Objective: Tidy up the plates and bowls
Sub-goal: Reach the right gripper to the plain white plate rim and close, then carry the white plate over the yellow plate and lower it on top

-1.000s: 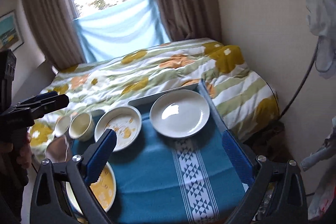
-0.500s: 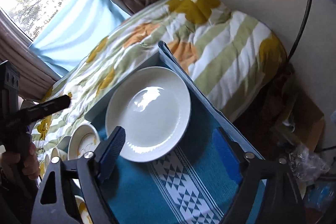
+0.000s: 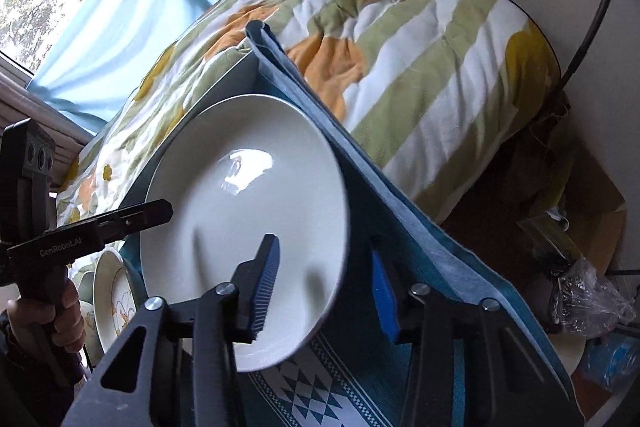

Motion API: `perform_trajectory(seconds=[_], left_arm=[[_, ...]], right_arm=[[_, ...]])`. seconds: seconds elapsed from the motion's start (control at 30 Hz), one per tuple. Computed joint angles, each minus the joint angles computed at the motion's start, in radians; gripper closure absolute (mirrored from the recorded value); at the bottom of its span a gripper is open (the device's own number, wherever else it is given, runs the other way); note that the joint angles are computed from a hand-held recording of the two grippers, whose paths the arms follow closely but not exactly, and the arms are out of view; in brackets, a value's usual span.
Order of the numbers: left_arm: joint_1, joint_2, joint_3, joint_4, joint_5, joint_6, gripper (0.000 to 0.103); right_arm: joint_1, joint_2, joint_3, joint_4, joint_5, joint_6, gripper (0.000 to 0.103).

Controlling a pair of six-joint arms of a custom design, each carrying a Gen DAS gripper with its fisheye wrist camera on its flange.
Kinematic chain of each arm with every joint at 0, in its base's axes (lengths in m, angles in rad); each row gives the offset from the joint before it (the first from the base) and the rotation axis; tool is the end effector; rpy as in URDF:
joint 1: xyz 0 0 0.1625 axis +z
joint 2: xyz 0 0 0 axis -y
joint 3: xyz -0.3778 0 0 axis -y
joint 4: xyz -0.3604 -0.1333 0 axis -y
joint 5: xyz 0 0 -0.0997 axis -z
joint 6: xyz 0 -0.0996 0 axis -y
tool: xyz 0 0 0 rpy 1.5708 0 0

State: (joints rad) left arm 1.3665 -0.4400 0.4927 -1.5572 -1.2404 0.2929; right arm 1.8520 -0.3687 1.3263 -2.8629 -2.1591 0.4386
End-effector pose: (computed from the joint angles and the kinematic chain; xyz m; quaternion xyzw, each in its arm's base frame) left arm 0.0009 -0.8120 0.2038 0.2478 0.9542 0.0399 0.1627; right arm 0.2640 -0.6328 -0.0416 -0.1223 -0.9370 0.2498 0.2115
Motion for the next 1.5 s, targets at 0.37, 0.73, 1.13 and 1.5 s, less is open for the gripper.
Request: perform_trajectory(seconds=[0.37,0.73,1.13,1.5], left_arm=[[-0.011,-0.032,0.078,-0.062,0.078,0.023,0.094],[-0.045,-0.159,0.276,-0.183,0.100,0.020,0.094],[-0.104,-0.493,0.675,-0.383,0.139,-0.042,0.093],[-0.120,-0.969,1.126,-0.487,0.226,-0.202,0.093]], right_arm=[[-0.006,0.007,-0.016,0.028,-0.019,-0.011,0.087],[0.009,-0.026,0.018,-0.002,-0.012,-0.030,0.087],[0.110,-0.091,0.064,0.023,-0.001,-0.059,0.087],[0.257,-0.078,0.070,0.080,0.062,-0.076,0.087]])
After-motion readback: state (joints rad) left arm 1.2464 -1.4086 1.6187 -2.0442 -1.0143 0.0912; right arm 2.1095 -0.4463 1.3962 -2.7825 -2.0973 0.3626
